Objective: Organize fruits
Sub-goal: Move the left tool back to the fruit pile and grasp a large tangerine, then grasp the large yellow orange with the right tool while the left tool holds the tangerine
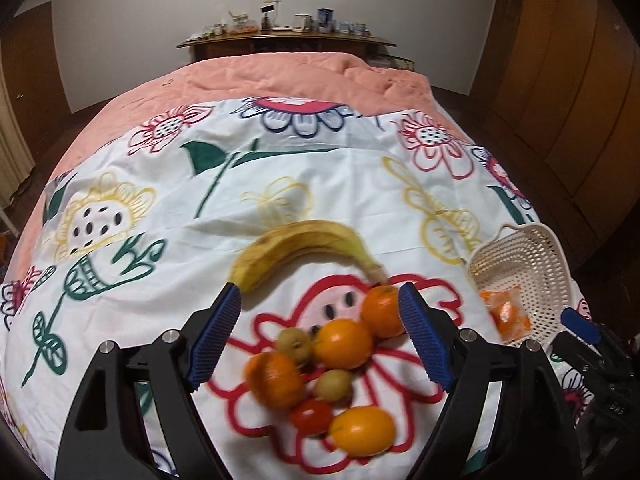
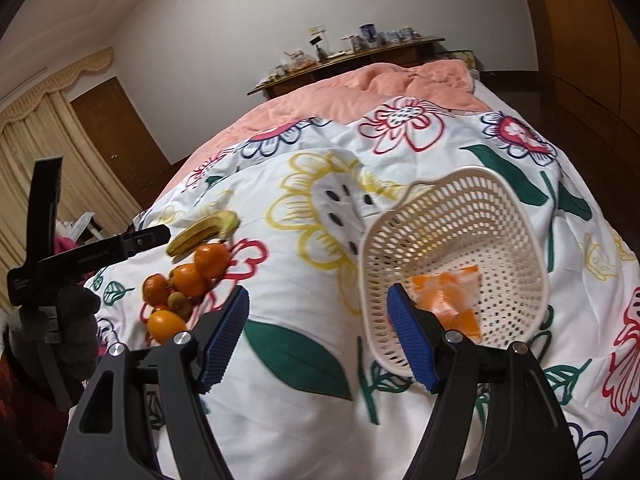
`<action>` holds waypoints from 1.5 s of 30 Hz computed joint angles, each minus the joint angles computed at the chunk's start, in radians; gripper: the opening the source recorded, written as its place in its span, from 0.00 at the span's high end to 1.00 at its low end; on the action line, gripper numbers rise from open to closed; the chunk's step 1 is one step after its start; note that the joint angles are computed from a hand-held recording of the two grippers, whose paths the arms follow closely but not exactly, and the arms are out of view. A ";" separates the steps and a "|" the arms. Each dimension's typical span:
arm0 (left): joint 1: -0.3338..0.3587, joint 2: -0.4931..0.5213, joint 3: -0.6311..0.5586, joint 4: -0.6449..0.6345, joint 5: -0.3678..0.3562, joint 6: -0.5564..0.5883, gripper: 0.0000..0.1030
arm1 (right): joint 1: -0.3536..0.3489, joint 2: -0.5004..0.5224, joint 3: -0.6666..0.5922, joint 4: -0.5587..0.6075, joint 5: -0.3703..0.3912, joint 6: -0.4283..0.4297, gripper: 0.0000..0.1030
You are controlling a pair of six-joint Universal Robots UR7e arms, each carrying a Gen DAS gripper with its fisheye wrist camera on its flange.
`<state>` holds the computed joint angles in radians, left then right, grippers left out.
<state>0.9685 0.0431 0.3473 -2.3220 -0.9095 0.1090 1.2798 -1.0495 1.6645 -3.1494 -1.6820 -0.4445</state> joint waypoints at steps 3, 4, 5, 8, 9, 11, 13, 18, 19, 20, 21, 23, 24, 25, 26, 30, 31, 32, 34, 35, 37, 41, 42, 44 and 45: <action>0.011 -0.041 0.074 -0.035 0.011 -0.015 0.20 | 0.013 0.007 -0.001 0.011 -0.001 -0.012 0.30; 0.015 -0.054 0.098 -0.045 0.013 -0.019 0.20 | 0.019 0.011 -0.002 0.016 -0.002 -0.019 0.30; 0.018 -0.065 0.117 -0.054 0.014 -0.022 0.20 | 0.022 0.013 -0.003 0.019 -0.003 -0.022 0.30; 0.028 -0.092 0.169 -0.069 0.015 -0.031 0.20 | 0.034 0.024 -0.006 0.034 -0.011 -0.028 0.30; 0.031 -0.101 0.187 -0.074 0.012 -0.031 0.20 | 0.035 0.026 -0.007 0.036 -0.012 -0.029 0.30; 0.035 -0.111 0.211 -0.082 0.009 -0.028 0.20 | 0.042 0.031 -0.009 0.045 -0.019 -0.032 0.30; 0.039 -0.120 0.234 -0.090 0.005 -0.023 0.21 | 0.049 0.036 -0.011 0.050 -0.026 -0.034 0.30; 0.048 -0.135 0.277 -0.094 -0.021 -0.010 0.30 | 0.064 0.052 -0.021 0.069 -0.044 -0.039 0.30; 0.051 -0.135 0.280 -0.091 -0.026 -0.011 0.31 | 0.066 0.055 -0.023 0.073 -0.047 -0.039 0.30; 0.055 -0.136 0.283 -0.084 -0.034 -0.014 0.33 | 0.068 0.058 -0.025 0.077 -0.049 -0.040 0.30; 0.058 -0.137 0.286 -0.085 -0.037 -0.014 0.36 | 0.072 0.061 -0.027 0.081 -0.053 -0.041 0.30; 0.061 -0.148 0.309 -0.115 -0.051 0.000 0.40 | 0.076 0.066 -0.027 0.086 -0.057 -0.044 0.30; 0.063 -0.150 0.310 -0.116 -0.064 0.002 0.44 | 0.079 0.070 -0.030 0.091 -0.060 -0.045 0.30; 0.067 -0.157 0.320 -0.123 -0.087 0.007 0.46 | 0.082 0.072 -0.031 0.095 -0.062 -0.046 0.30; 0.068 -0.160 0.325 -0.126 -0.099 0.011 0.49 | 0.085 0.075 -0.034 0.100 -0.066 -0.048 0.30; 0.073 -0.175 0.354 -0.147 -0.146 0.036 0.61 | 0.098 0.086 -0.039 0.111 -0.078 -0.060 0.30; 0.073 -0.180 0.366 -0.160 -0.148 0.042 0.61 | 0.101 0.088 -0.042 0.118 -0.080 -0.062 0.30; 0.074 -0.183 0.373 -0.166 -0.153 0.042 0.61 | 0.104 0.089 -0.043 0.124 -0.082 -0.066 0.30; 0.076 -0.194 0.390 -0.180 -0.163 0.038 0.61 | 0.111 0.094 -0.046 0.134 -0.087 -0.076 0.30; 0.076 -0.199 0.400 -0.187 -0.164 0.039 0.61 | 0.115 0.097 -0.048 0.140 -0.089 -0.081 0.30; 0.074 -0.213 0.427 -0.216 -0.159 0.047 0.61 | 0.124 0.103 -0.052 0.152 -0.096 -0.098 0.30; 0.072 -0.244 0.479 -0.270 -0.158 0.059 0.61 | 0.145 0.122 -0.074 0.196 -0.115 -0.123 0.30; 0.072 -0.250 0.486 -0.279 -0.158 0.059 0.61 | 0.150 0.128 -0.081 0.207 -0.122 -0.126 0.30; 0.072 -0.259 0.500 -0.296 -0.158 0.059 0.61 | 0.161 0.144 -0.102 0.240 -0.143 -0.131 0.30; 0.072 -0.264 0.506 -0.303 -0.158 0.059 0.61 | 0.166 0.154 -0.114 0.256 -0.155 -0.132 0.30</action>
